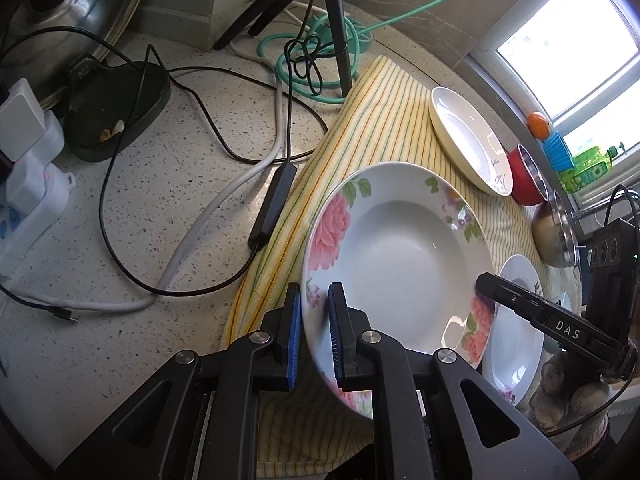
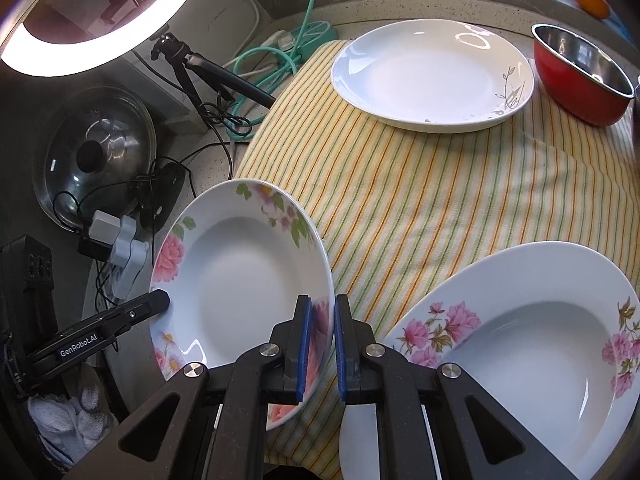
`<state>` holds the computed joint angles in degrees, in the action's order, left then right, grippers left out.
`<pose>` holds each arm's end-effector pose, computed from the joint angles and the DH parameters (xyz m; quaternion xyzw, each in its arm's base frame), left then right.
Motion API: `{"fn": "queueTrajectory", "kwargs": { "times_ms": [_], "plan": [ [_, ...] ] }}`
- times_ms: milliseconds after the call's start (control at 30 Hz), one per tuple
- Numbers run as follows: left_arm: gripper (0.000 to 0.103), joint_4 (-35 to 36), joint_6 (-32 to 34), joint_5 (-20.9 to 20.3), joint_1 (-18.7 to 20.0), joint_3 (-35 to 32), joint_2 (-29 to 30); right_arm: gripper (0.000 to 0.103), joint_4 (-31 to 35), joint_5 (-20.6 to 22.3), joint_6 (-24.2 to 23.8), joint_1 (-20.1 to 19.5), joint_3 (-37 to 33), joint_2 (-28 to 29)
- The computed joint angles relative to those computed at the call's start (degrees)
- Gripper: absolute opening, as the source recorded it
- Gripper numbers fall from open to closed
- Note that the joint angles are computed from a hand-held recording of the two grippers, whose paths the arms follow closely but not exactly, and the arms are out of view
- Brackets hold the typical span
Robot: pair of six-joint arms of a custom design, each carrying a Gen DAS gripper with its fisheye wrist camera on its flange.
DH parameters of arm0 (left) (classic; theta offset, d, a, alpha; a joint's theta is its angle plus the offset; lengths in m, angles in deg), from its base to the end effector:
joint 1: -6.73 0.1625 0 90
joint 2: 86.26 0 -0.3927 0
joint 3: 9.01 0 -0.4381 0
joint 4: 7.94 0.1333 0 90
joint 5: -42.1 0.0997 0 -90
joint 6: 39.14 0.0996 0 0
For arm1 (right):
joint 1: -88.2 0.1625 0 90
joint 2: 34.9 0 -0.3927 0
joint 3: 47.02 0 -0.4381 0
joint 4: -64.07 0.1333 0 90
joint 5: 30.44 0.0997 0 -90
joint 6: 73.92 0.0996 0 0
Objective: Organize plates and bowls
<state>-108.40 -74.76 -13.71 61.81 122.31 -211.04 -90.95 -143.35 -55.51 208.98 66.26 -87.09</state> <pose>-0.0259 -0.3677 0.3598 -0.0159 0.9552 -0.1963 0.2210 0.3669 -0.4313 0.0046 0.0988 -0.9745 0.1132 0.1665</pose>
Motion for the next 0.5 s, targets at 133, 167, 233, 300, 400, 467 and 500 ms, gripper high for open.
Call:
{"fn": "queueTrajectory", "kwargs": {
  "times_ms": [133, 167, 233, 300, 400, 467, 500],
  "plan": [
    [0.011, -0.5, 0.5, -0.1, -1.0, -0.3, 0.3, 0.010, -0.5, 0.0, 0.9, 0.2, 1.0, -1.5],
    [0.011, -0.7, 0.6, -0.2, -1.2, -0.3, 0.5, 0.010, -0.6, -0.1, 1.2, 0.3, 1.3, -2.0],
    [0.011, -1.1, 0.9, -0.5, -1.6, -0.4, 0.8, 0.010, -0.8, -0.3, 1.7, 0.5, 1.9, -2.9],
    [0.011, -1.6, 1.1, -0.9, -1.8, -0.5, 1.1, 0.010, -1.1, -0.6, 2.2, 0.6, 2.6, -3.7],
    [0.011, -2.2, 1.5, -1.7, -2.4, -0.5, 1.6, 0.010, -1.6, -1.0, 3.0, 0.6, 3.7, -5.1],
    [0.011, -2.5, 1.8, -2.0, -2.9, -0.6, 2.0, 0.010, -1.8, -1.5, 3.6, 0.6, 4.4, -6.0],
    [0.011, -2.6, 2.0, -2.1, -3.1, -0.6, 2.2, 0.010, -2.0, -1.6, 3.9, 0.6, 4.8, -6.4]
  ]
}}
